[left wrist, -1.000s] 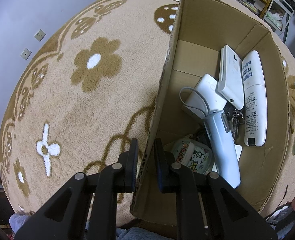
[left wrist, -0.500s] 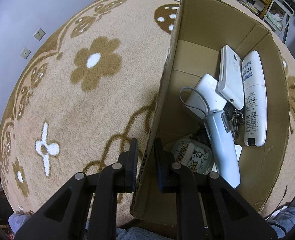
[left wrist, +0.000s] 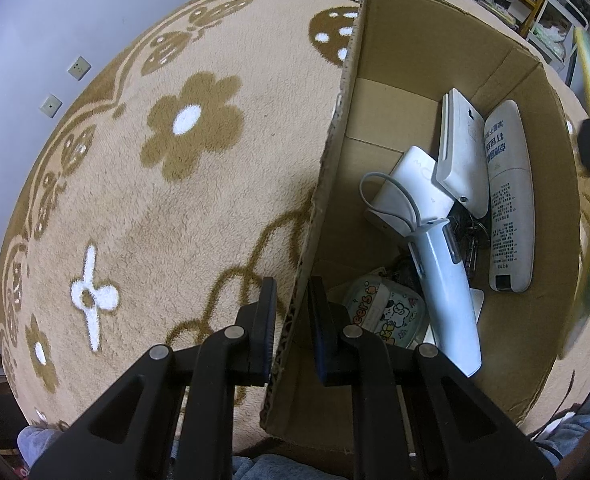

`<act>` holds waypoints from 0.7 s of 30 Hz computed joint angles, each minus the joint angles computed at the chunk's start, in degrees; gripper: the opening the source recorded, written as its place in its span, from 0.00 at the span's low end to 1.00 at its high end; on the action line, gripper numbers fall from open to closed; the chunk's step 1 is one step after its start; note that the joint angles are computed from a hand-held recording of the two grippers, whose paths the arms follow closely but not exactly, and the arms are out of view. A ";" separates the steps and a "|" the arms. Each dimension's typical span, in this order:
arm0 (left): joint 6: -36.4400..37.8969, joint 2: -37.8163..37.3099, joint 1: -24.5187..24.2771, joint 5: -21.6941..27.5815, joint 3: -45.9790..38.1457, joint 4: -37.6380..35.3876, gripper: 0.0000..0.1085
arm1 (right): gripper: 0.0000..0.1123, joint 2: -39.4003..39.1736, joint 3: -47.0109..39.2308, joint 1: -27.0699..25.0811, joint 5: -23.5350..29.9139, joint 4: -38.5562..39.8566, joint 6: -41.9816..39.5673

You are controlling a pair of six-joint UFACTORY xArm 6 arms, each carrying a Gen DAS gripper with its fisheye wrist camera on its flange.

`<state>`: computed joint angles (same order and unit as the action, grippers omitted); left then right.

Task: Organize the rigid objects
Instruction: 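Carry the green Pochacco remote into the box and open the right gripper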

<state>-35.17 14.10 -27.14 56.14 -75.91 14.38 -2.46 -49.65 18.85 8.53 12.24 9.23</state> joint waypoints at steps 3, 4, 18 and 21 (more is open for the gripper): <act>-0.02 -0.01 0.01 0.04 -0.05 -0.11 0.14 | 0.54 0.73 -0.10 0.19 -0.07 -0.59 0.17; -0.02 -0.01 0.00 0.10 -0.09 -0.12 0.14 | 0.54 0.85 -0.13 0.22 0.00 -0.57 0.15; -0.60 0.08 -0.38 0.44 -0.33 0.81 0.14 | 0.54 1.71 -1.44 0.10 2.83 0.28 0.10; -0.83 -0.04 -0.50 0.38 -0.31 1.11 0.15 | 0.55 1.06 -1.02 0.10 2.42 -1.62 1.11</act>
<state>-36.00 14.06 -27.64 56.52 -76.22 15.49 -1.40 -50.67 18.95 10.95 10.62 10.34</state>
